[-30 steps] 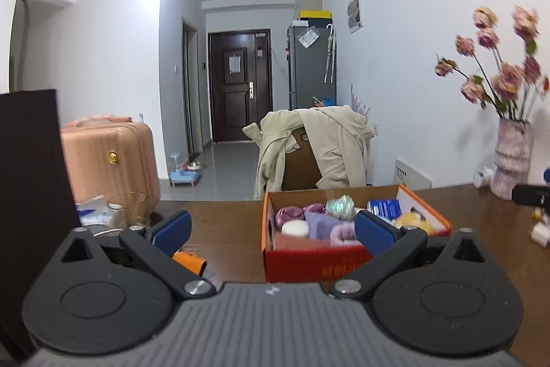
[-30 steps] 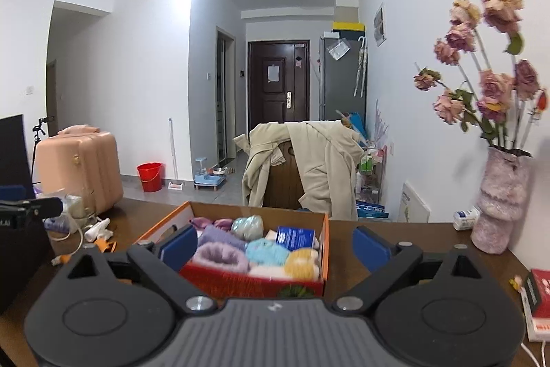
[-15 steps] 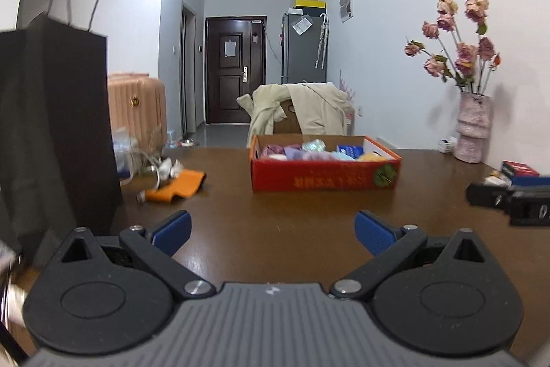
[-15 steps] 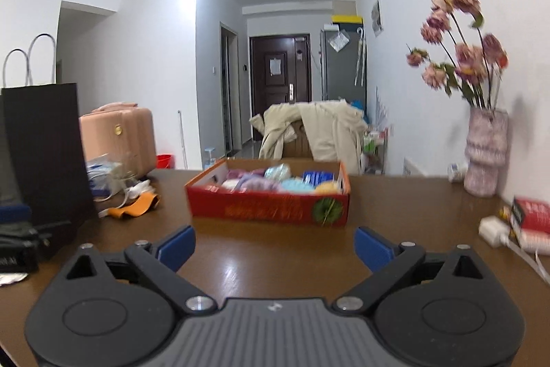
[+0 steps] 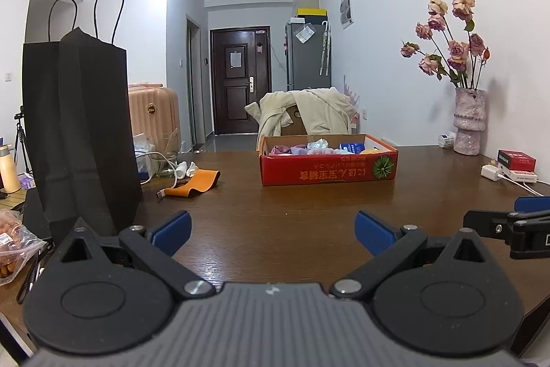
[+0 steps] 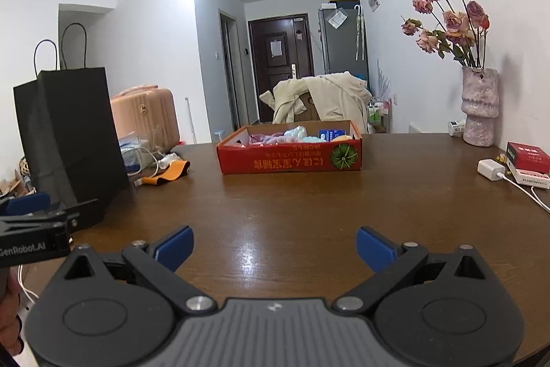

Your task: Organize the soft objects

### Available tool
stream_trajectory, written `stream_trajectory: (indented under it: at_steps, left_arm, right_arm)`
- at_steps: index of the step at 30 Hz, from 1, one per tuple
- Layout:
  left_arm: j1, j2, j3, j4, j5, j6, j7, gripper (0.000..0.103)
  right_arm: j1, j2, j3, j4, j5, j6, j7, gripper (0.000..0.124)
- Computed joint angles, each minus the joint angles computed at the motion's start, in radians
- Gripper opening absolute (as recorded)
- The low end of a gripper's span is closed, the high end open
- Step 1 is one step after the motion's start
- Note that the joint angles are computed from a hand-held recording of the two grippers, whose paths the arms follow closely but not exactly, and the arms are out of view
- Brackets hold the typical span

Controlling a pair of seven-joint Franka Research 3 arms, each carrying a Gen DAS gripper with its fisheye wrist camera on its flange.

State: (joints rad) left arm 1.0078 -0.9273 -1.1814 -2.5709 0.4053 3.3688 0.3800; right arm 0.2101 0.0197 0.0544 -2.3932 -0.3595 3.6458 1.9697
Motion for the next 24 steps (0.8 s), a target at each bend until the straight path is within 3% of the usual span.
stream_trajectory:
  at_steps: [24]
  left_arm:
    - [0.006, 0.001, -0.004, 0.004, -0.011, 0.013, 0.020, 0.103]
  right_arm:
    - [-0.009, 0.010, 0.003, 0.015, -0.021, 0.014, 0.002, 0.103]
